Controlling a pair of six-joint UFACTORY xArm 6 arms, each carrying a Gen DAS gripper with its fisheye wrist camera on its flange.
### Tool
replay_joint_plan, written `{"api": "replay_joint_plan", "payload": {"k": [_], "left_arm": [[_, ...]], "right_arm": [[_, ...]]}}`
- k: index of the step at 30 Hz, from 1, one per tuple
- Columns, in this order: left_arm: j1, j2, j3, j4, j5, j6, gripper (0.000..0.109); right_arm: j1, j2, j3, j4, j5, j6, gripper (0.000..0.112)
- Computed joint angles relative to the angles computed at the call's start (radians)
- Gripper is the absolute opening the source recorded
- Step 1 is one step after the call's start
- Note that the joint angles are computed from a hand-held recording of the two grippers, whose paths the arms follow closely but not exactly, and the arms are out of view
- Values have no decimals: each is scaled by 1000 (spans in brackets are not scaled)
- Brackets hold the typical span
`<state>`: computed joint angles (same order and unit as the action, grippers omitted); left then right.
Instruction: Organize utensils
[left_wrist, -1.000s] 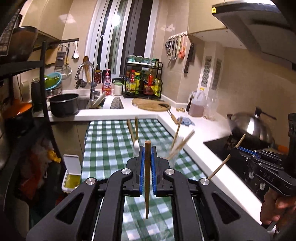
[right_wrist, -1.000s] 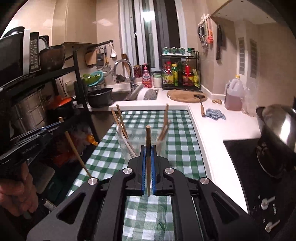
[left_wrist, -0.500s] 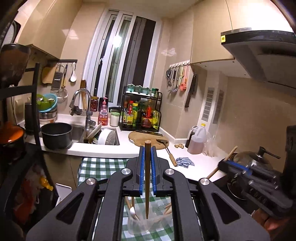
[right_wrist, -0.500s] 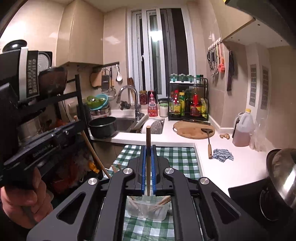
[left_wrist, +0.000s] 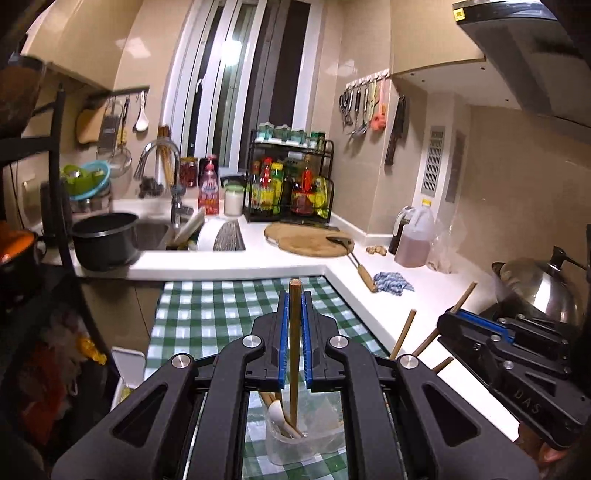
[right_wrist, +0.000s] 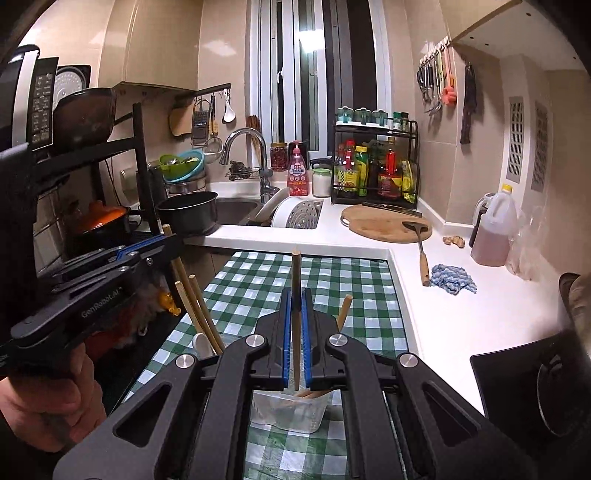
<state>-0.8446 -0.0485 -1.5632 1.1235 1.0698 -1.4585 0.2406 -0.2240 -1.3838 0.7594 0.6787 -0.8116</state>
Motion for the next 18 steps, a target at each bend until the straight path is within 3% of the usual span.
{"api": "replay_joint_plan", "payload": {"k": [6, 8, 15, 18], "left_arm": [[5, -16, 30, -42, -5, -1, 10], [-16, -32, 36, -17, 22, -15, 33], [-156, -75, 51, 102, 175, -73, 39], [-241, -93, 74, 144, 273, -107, 50]], "right_arm": [[20, -17, 59, -39, -42, 16, 11], [22, -34, 79, -52, -52, 24, 33], [-3, -169, 199, 9, -101, -39, 53], [-21, -257, 275, 71, -121, -84, 63]]}}
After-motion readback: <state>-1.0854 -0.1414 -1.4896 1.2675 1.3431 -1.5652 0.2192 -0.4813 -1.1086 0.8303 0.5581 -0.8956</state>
